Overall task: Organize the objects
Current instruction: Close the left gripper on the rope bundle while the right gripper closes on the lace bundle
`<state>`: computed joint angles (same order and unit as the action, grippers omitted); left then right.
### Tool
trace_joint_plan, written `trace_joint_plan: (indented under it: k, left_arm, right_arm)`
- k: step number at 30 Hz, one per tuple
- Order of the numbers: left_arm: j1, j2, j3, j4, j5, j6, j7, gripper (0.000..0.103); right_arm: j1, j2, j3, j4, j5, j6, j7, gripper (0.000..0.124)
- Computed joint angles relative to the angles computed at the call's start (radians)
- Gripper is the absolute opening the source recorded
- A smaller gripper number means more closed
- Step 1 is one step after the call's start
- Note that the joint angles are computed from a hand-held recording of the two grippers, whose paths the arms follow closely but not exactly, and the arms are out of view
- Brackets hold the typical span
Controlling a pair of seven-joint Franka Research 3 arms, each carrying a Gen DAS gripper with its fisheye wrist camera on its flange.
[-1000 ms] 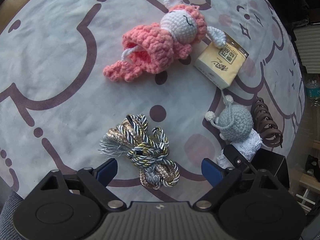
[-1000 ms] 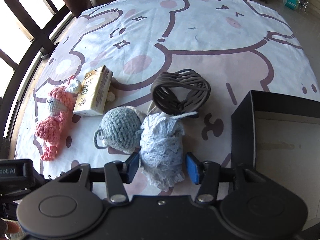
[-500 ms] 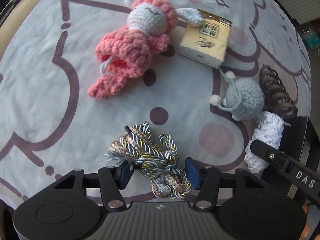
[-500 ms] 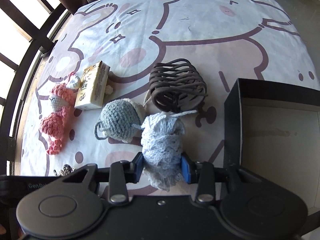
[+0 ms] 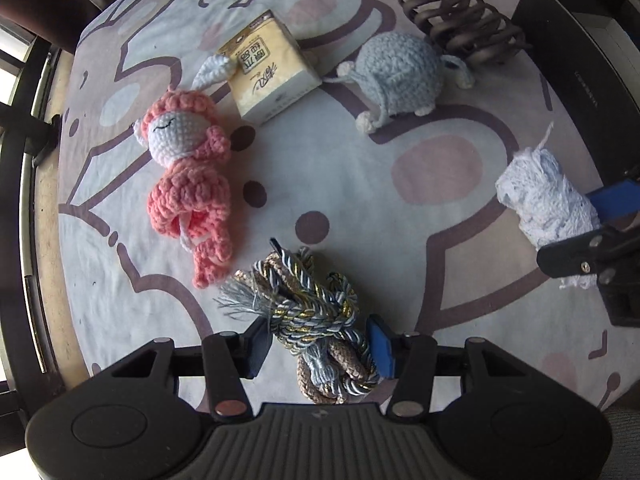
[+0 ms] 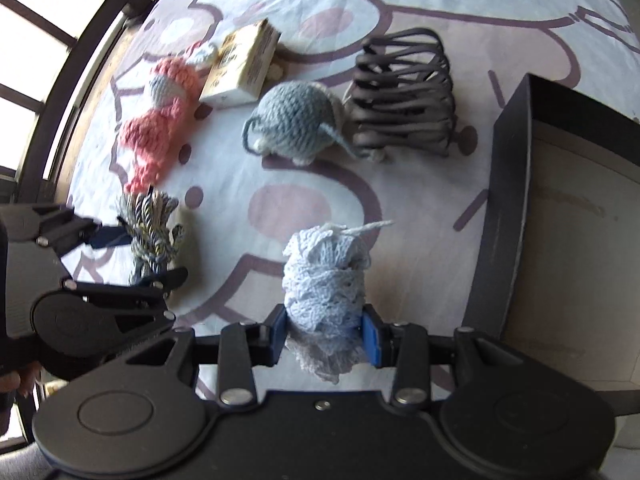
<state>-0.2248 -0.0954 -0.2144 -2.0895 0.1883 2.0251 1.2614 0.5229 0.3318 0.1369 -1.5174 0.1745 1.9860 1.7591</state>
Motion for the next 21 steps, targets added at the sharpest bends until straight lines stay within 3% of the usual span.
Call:
trace_joint_plan:
  k: [1,3,8,10,14,21]
  left_arm:
    - [0.005,-0.001,0.004,0.000,-0.008,-0.003,-0.024,0.056]
    - [0.015,-0.002,0.012,0.000,-0.037,-0.004,-0.085,0.071]
    - [0.047,-0.026,0.042,-0.038,-0.186,0.044,-0.183,0.071]
    - [0.053,-0.031,0.044,-0.046,-0.187,0.048,-0.187,0.069]
    - [0.057,-0.037,0.044,-0.056,-0.174,0.058,-0.165,0.045]
    - [0.064,-0.061,0.049,-0.075,-0.171,0.084,-0.158,0.042]
  right_arm:
    - [0.001,0.006,0.003,0.008,-0.003,-0.018,-0.013,0.040]
    - [0.010,0.015,0.005,0.019,-0.016,-0.037,-0.021,0.041]
    - [0.019,0.029,-0.004,0.034,-0.020,-0.033,0.030,0.046]
    - [0.028,0.040,-0.007,0.048,-0.044,-0.043,0.039,0.046]
    - [0.028,0.048,-0.003,0.057,-0.050,-0.058,0.012,0.044]
    - [0.030,0.032,-0.007,0.050,-0.062,-0.050,0.004,0.041]
